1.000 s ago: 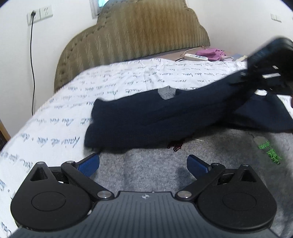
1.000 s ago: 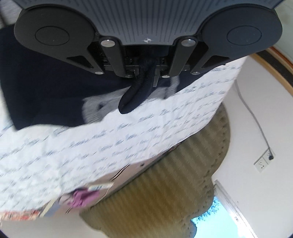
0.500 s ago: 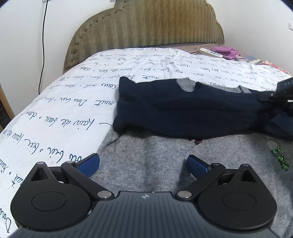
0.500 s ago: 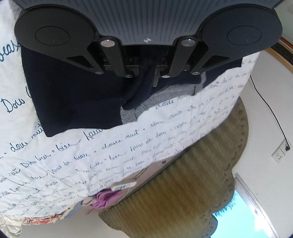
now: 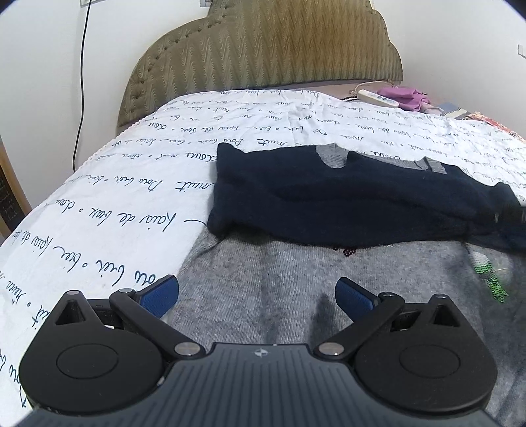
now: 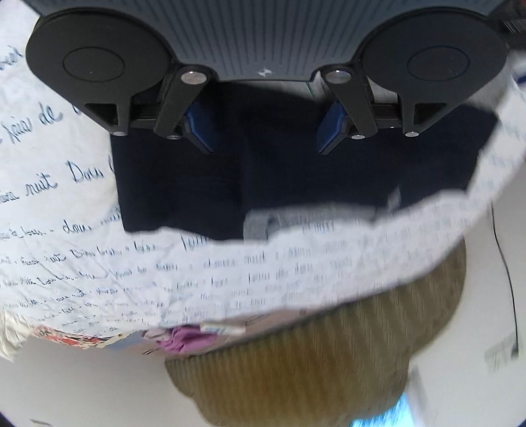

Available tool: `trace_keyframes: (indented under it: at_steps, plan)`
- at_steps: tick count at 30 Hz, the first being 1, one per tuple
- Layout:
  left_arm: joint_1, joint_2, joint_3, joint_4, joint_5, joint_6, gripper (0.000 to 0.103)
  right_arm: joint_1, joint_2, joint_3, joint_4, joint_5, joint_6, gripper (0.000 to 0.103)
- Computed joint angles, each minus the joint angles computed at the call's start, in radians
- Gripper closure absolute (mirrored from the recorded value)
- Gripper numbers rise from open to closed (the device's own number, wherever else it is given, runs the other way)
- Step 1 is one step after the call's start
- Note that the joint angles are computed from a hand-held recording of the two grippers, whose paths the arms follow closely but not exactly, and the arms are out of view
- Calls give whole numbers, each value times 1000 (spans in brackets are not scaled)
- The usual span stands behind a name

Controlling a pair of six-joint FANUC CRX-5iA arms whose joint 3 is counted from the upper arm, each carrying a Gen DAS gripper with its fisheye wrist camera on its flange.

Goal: Fold small clothes

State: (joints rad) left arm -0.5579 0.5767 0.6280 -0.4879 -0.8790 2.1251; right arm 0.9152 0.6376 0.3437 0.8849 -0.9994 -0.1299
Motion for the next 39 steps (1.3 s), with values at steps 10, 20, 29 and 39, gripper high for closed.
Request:
trace_keyframes:
  at_steps: [10,20,29,39]
  plan:
    - [-12,-73,-98,-9,25,4,1,70,-133,-219,61,79,-199,34]
    - [-40,-156,-211,-28,40,12,1,168,-177,-283,60,-2,-186,29]
    - [-120,-264,-342,-219,14,89,1,243,-154,-269,77,-157,-112,29]
    - [-187,-293,-374,-409,-47,153,0,265,-245,-424,160,0,-333,29]
